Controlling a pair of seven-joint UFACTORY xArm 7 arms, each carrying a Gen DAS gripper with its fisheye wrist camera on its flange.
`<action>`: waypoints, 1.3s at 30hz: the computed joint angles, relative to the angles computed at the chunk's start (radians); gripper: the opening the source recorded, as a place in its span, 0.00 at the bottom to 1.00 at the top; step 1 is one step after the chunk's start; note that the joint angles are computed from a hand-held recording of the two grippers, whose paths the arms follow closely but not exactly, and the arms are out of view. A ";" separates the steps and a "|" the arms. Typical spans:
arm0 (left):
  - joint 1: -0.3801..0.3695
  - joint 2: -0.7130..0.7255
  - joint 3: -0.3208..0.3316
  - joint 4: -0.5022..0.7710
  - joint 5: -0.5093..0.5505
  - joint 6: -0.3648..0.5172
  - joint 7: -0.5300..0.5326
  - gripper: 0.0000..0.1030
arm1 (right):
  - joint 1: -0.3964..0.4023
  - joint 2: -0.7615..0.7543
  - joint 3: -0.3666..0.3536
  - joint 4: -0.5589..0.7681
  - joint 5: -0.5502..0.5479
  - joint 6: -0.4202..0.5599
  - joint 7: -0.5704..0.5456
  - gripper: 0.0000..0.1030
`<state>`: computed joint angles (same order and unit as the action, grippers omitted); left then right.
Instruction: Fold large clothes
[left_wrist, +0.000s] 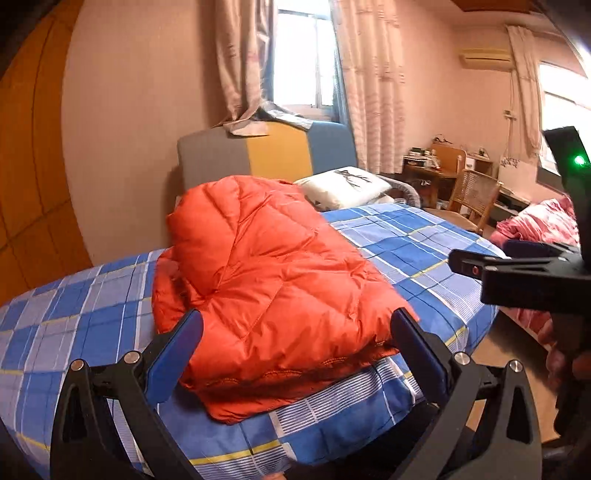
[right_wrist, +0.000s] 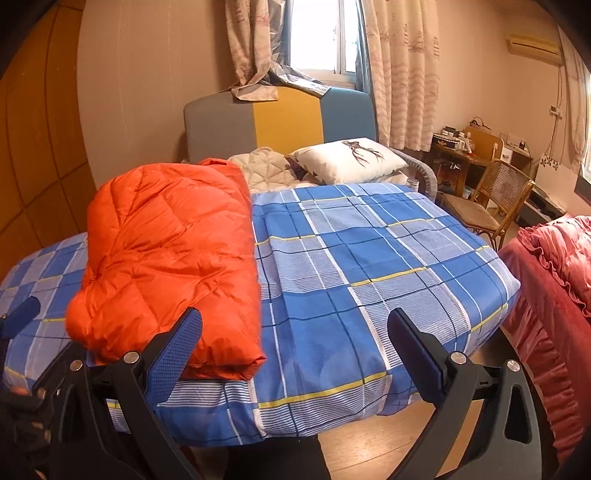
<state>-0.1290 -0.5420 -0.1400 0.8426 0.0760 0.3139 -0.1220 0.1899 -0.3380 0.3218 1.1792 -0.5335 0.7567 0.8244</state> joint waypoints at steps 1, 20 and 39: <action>0.002 -0.001 0.000 -0.002 0.013 -0.005 0.001 0.98 | -0.001 0.000 0.002 0.000 -0.003 0.002 0.004 0.97; 0.328 -0.005 -0.143 0.061 0.355 0.274 -0.645 0.98 | 0.020 0.010 0.001 -0.009 0.000 -0.008 0.000 0.97; 0.080 0.003 -0.003 0.008 0.238 0.059 -0.299 0.98 | 0.008 -0.005 -0.004 -0.019 0.010 -0.005 -0.009 0.97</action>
<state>-0.0489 -0.5385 -0.1432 0.8507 0.3145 0.3727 -0.4207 0.1983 -0.3427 0.3174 1.1601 -0.5233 0.7513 0.8152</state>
